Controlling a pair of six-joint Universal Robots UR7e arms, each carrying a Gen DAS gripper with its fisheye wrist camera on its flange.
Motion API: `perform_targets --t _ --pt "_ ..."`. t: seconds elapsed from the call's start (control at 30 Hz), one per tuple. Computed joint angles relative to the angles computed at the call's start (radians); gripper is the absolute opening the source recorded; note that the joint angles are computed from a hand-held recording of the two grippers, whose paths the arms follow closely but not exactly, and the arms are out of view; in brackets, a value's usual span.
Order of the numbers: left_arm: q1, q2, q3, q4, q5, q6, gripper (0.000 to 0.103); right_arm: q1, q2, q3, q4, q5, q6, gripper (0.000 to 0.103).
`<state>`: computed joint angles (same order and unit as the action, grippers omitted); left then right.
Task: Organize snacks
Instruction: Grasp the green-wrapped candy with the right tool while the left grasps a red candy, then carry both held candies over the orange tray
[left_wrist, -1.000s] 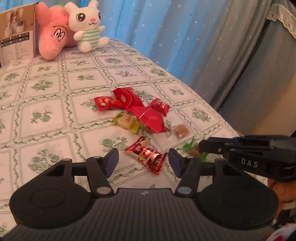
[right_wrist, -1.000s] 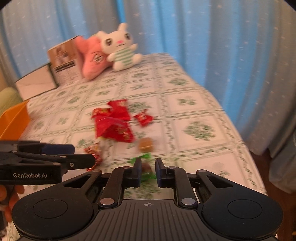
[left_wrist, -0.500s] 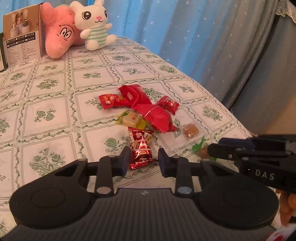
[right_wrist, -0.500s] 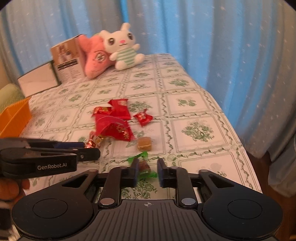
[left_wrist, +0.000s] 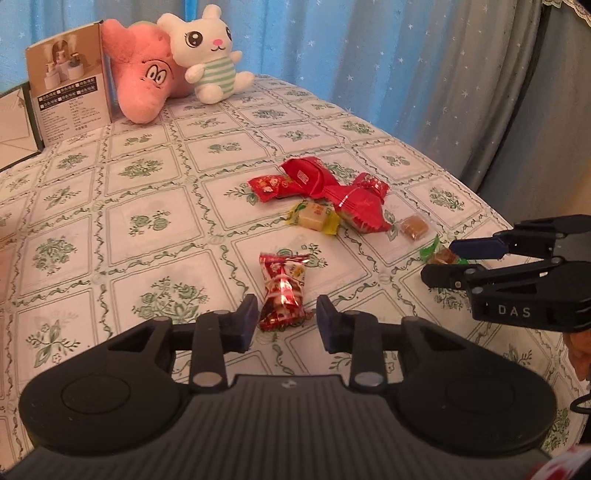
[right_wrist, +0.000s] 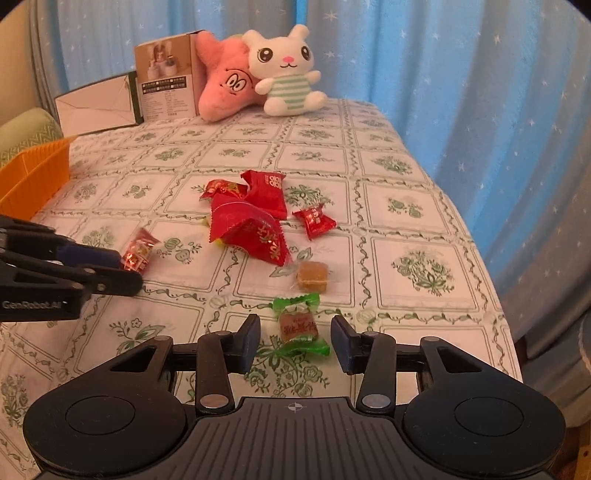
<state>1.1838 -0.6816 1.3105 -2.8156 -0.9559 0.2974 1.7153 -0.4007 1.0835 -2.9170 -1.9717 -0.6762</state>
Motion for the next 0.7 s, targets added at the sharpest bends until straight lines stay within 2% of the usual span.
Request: perform_targets --t 0.07,0.13,0.2,0.43,0.57,0.7 --pt "0.0 -0.005 0.009 -0.03 -0.007 -0.01 0.038 0.001 0.003 -0.004 0.001 -0.001 0.007 0.041" --pt "0.0 0.004 0.002 -0.059 -0.002 -0.015 0.038 0.003 0.003 -0.004 0.004 -0.001 0.001 0.029" --pt "0.0 0.018 -0.016 -0.064 0.004 -0.015 0.038 0.008 0.006 -0.004 0.003 -0.007 -0.007 0.024" --pt "0.002 0.061 -0.064 -0.031 0.03 0.03 0.037 0.01 0.006 -0.004 0.005 -0.013 0.028 0.022" --pt "-0.003 0.055 -0.036 -0.064 0.053 0.074 0.024 0.008 0.001 -0.001 0.01 -0.006 0.052 0.022" --pt "-0.011 0.028 0.004 -0.063 0.069 0.051 0.022 0.008 -0.009 0.016 -0.004 0.015 0.069 0.022"
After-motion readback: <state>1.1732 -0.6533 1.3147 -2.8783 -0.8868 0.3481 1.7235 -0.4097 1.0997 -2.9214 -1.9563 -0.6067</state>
